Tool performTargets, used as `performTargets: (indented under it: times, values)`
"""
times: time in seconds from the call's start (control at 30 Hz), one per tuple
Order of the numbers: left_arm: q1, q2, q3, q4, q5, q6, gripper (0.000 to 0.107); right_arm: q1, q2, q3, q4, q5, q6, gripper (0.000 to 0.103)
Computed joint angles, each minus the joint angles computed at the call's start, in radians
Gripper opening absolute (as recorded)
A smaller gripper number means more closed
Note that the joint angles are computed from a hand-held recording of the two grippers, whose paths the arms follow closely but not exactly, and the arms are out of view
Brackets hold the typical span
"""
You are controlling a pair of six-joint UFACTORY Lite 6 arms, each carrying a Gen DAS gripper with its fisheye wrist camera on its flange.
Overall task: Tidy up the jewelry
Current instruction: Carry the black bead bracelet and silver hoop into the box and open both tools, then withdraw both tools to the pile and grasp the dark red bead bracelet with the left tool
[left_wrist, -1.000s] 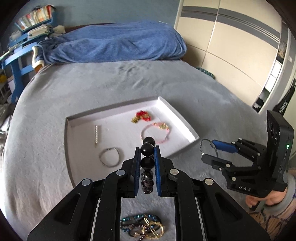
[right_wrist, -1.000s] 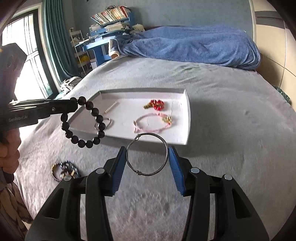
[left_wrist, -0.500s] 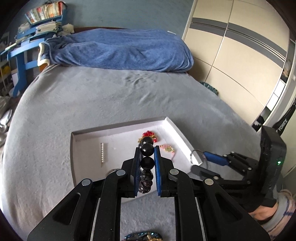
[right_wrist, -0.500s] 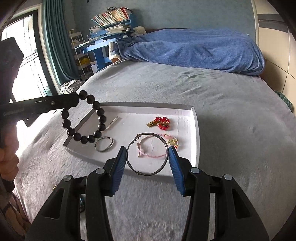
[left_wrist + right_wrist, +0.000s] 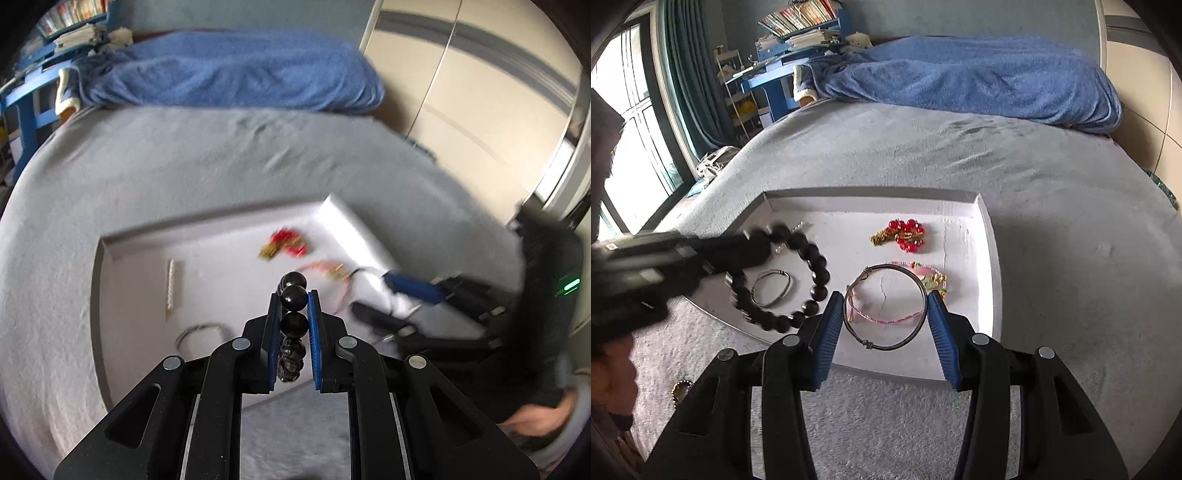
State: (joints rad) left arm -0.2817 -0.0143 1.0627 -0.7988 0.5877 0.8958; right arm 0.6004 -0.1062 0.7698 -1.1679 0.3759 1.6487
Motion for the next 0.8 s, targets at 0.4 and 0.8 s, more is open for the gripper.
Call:
performTargets:
  times: [0.4,0.8]
  values:
    - [0.025,0.105,0.009,0.290,-0.076,-0.231,0.015,-0.039,0.124,0.067,-0.005,-0.043,-0.018,0.047]
    - [0.037,0.023,-0.030,0.321,-0.082,-0.240,0.052,-0.062,0.200,0.105,0.029,-0.055,-0.046,0.048]
